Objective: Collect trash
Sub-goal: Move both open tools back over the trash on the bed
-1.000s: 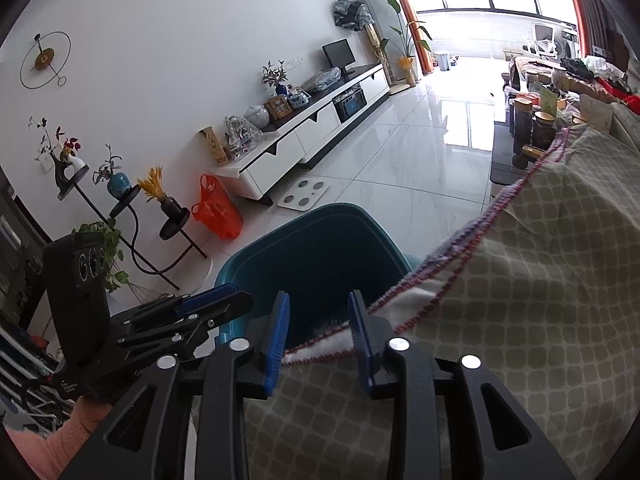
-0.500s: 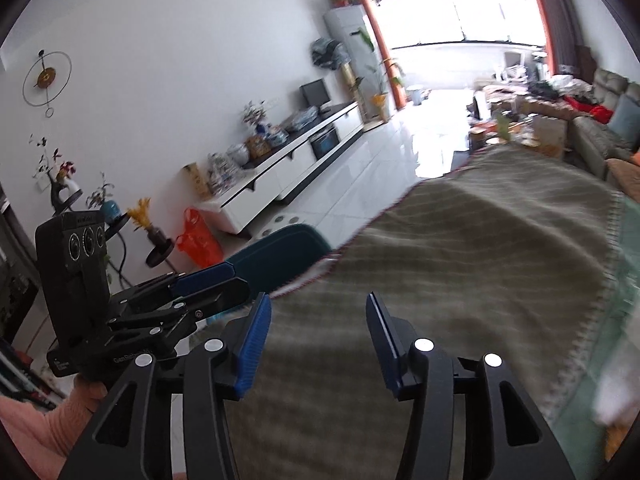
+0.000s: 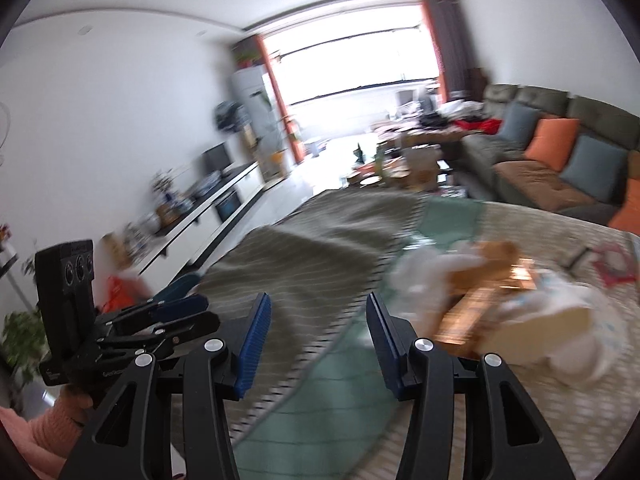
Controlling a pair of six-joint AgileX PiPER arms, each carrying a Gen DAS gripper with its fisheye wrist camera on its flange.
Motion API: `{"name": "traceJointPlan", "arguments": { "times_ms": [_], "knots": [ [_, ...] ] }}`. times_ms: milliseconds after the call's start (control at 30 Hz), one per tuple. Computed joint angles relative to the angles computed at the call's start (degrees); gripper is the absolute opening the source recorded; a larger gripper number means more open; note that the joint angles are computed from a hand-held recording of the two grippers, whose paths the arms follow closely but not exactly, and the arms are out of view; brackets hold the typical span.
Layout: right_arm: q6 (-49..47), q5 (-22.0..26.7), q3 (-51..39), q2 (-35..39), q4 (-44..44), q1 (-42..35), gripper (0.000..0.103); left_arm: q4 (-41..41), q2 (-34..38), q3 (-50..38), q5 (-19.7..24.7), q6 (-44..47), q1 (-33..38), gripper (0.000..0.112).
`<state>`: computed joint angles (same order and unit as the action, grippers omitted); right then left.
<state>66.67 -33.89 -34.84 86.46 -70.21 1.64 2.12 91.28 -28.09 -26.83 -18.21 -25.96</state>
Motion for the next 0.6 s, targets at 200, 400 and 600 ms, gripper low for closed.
{"name": "traceJointPlan", "arguments": {
  "times_ms": [200,400,600],
  "knots": [
    [-1.94,0.31,0.02,1.85,2.62,-5.22,0.05,5.44,6.2,-8.84,3.96,-4.19,-3.0,0.053],
    [-3.5,0.55,-1.74,6.73,4.74,-6.94,0.05,8.74,10.2,-15.06,7.12,-7.46,-5.35,0.053],
    [-2.3,-0.66,-2.91,9.33,3.65,-7.97,0.05,16.99,12.62,-18.95,9.39,-15.47,-4.91,0.053]
  ]
}}
